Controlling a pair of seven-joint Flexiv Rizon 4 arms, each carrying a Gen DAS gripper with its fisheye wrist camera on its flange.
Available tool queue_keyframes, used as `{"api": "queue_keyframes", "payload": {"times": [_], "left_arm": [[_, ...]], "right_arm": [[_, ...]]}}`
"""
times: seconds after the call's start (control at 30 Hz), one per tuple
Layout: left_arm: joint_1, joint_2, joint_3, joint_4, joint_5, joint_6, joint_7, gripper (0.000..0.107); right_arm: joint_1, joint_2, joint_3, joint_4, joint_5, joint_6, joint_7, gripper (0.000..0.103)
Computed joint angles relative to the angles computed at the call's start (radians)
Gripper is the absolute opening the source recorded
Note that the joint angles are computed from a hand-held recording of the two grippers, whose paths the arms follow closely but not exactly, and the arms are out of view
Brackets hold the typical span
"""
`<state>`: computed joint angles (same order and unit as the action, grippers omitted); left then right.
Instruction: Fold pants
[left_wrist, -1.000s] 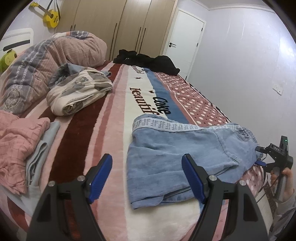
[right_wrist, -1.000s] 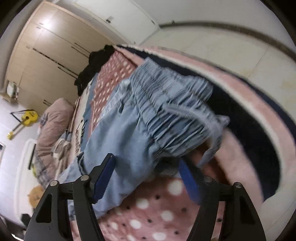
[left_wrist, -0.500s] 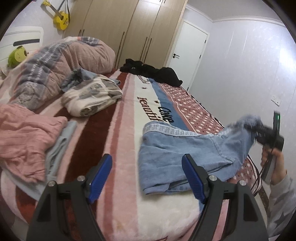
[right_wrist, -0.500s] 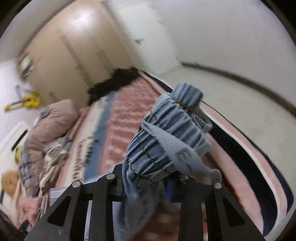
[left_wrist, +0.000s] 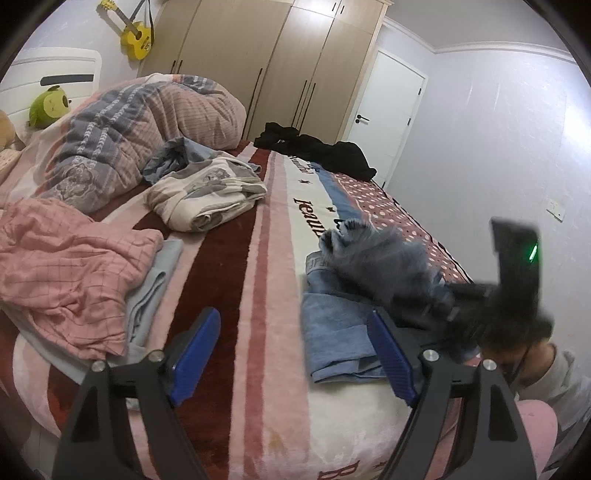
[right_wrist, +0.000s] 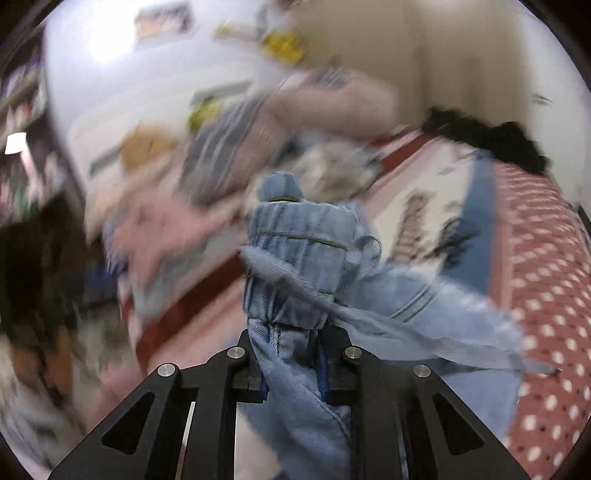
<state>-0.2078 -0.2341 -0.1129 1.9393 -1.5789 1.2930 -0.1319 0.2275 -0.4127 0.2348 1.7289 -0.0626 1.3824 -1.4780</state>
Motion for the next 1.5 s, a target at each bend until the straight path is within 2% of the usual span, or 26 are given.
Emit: {"api": "queue_keyframes", "payload": {"times": [0.03, 0.17, 0.27, 0.3, 0.37, 0.4, 0.47, 0.6, 0.7, 0.77, 0.87, 0.97, 1.03, 1.13, 1.23, 1.33, 1.4, 1.43, 1.47, 1.5], "left_arm": [[0.001, 0.000, 0.000, 0.001, 0.002, -0.004, -0.004, 0.079], [0.011, -0.007, -0.001, -0.004, 0.046, -0.030, -0.038, 0.079], [0.016, -0.014, -0.011, -0.018, 0.075, -0.055, -0.057, 0.080], [0.016, -0.015, -0.015, -0.021, 0.082, -0.060, -0.060, 0.081], [0.017, -0.023, -0.021, -0.033, 0.104, -0.072, -0.070, 0.082], [0.016, -0.026, -0.025, -0.040, 0.119, -0.079, -0.078, 0.082], [0.016, -0.033, -0.034, -0.052, 0.141, -0.089, -0.089, 0.082], [0.007, -0.067, -0.056, -0.096, 0.217, -0.095, -0.140, 0.083], [0.001, -0.107, -0.071, -0.134, 0.324, -0.103, -0.228, 0.083], [-0.004, -0.137, -0.083, -0.159, 0.392, -0.075, -0.289, 0.083], [-0.019, -0.195, -0.073, -0.210, 0.554, -0.051, -0.435, 0.080], [-0.022, -0.237, -0.052, -0.246, 0.680, -0.058, -0.556, 0.049], [-0.044, -0.258, -0.004, -0.257, 0.787, -0.030, -0.660, 0.018], [-0.001, -0.252, -0.031, -0.237, 0.814, -0.015, -0.680, 0.004], [0.008, -0.250, -0.012, -0.218, 0.897, 0.034, -0.735, 0.002], [0.071, -0.247, -0.059, -0.201, 0.913, -0.007, -0.735, 0.003], [0.108, -0.243, -0.102, -0.184, 0.913, 0.000, -0.722, 0.005], [0.136, -0.238, -0.136, -0.176, 0.892, -0.007, -0.699, 0.007], [0.142, -0.237, -0.140, -0.180, 0.892, -0.021, -0.703, 0.013], [0.147, -0.236, -0.138, -0.188, 0.894, -0.035, -0.713, 0.032]], "right_arm": [[0.012, -0.016, -0.014, -0.009, -0.018, -0.022, 0.010, 0.015], [-0.036, -0.048, 0.047, -0.042, 0.052, -0.065, -0.039, 0.019], [-0.105, -0.002, 0.112, 0.004, 0.141, -0.063, -0.124, 0.022], [-0.128, 0.030, 0.135, 0.035, 0.184, -0.062, -0.153, 0.028], [-0.190, 0.077, 0.187, 0.056, 0.287, -0.080, -0.226, 0.052], [-0.246, 0.137, 0.237, 0.107, 0.395, -0.064, -0.320, 0.065], [-0.303, 0.221, 0.260, 0.152, 0.503, -0.074, -0.400, 0.065], [-0.331, 0.341, 0.211, 0.229, 0.610, -0.058, -0.434, 0.066], [-0.308, 0.405, 0.154, 0.329, 0.524, 0.012, -0.340, 0.066], [-0.304, 0.440, 0.120, 0.390, 0.472, 0.041, -0.285, 0.066], [-0.286, 0.481, 0.064, 0.418, 0.543, 0.023, -0.328, 0.066], [-0.261, 0.497, 0.004, 0.435, 0.599, 0.015, -0.363, 0.067], [-0.234, 0.496, -0.038, 0.435, 0.652, 0.008, -0.407, 0.067], [-0.188, 0.483, -0.093, 0.423, 0.725, 0.007, -0.469, 0.067], [-0.140, 0.463, -0.144, 0.392, 0.820, -0.007, -0.551, 0.067], [-0.126, 0.429, -0.172, 0.320, 0.938, -0.067, -0.663, 0.067], [-0.134, 0.400, -0.172, 0.273, 0.972, -0.114, -0.701, 0.067], [-0.142, 0.386, -0.167, 0.254, 0.983, -0.129, -0.715, 0.067], [-0.148, 0.370, -0.162, 0.233, 0.991, -0.145, -0.721, 0.067], [-0.156, 0.353, -0.157, 0.209, 0.992, -0.169, -0.721, 0.067]]}}
